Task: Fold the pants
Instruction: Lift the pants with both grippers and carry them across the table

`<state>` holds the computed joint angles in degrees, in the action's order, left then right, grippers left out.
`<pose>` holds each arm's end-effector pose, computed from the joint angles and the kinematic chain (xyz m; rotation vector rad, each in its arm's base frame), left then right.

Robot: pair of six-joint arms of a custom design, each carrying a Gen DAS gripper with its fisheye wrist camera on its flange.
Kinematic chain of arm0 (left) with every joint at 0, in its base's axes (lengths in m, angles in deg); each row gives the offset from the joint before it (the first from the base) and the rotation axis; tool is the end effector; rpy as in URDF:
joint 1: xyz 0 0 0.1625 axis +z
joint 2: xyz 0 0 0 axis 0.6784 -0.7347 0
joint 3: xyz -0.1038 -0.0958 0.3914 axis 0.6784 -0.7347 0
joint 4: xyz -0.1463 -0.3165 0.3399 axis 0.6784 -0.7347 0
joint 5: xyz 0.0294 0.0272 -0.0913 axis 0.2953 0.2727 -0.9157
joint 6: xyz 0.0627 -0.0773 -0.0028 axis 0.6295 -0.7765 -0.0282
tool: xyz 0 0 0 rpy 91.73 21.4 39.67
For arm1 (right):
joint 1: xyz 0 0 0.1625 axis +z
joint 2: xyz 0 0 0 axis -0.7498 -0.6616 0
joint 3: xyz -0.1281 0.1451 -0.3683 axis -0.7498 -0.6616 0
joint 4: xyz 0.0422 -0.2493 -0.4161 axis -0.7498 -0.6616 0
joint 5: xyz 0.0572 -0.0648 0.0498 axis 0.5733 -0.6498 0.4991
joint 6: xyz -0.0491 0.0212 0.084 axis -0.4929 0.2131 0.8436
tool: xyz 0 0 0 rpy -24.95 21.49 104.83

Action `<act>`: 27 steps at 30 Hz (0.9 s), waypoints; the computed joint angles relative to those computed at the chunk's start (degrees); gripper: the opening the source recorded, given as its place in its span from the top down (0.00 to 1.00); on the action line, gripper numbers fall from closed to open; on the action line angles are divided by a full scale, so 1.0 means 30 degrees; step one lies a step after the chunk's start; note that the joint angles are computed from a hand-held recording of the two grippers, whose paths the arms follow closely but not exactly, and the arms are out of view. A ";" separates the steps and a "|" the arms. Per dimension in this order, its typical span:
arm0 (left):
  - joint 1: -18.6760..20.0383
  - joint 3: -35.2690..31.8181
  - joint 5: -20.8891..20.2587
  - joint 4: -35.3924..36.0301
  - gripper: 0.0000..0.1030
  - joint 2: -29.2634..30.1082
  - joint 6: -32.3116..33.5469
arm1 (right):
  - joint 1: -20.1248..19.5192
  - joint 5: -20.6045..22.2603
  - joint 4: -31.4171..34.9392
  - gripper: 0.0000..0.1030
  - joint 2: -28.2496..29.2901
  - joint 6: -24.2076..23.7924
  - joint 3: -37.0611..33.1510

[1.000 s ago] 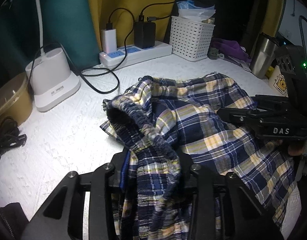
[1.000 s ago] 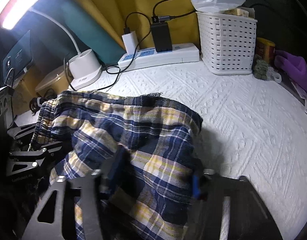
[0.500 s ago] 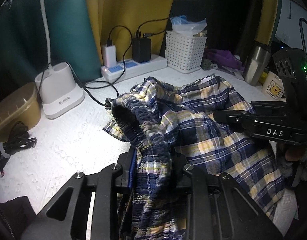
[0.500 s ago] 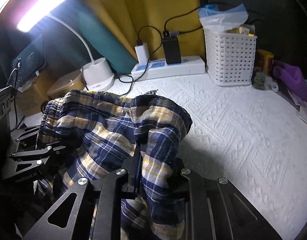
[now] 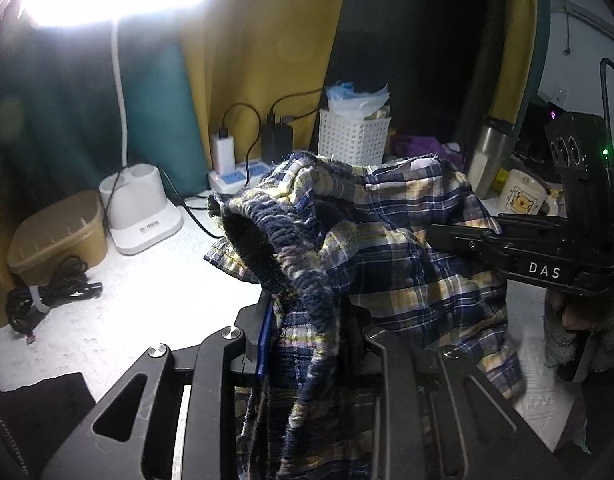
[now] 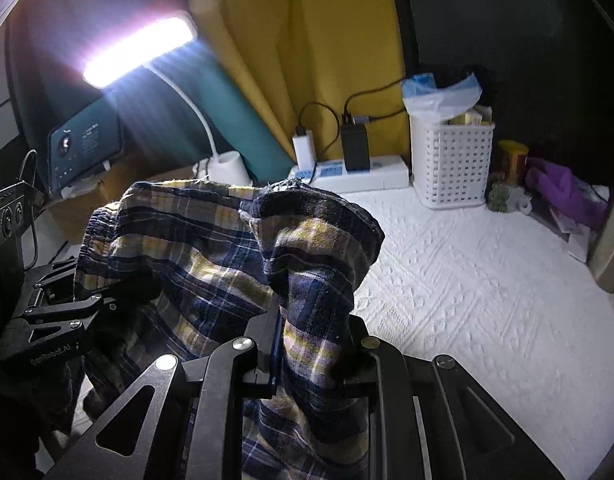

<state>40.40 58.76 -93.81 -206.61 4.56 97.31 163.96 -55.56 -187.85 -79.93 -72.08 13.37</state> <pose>0.0420 -0.7667 0.3688 1.4090 2.4864 -0.6941 0.4095 -0.7084 -0.0566 0.3026 -2.3294 1.0773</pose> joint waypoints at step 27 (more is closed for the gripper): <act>-0.0032 0.3409 -0.3065 -0.1790 0.76 -0.4361 0.1262 | 0.3205 -0.2221 -0.4472 0.82 -0.0593 -0.2669 0.1457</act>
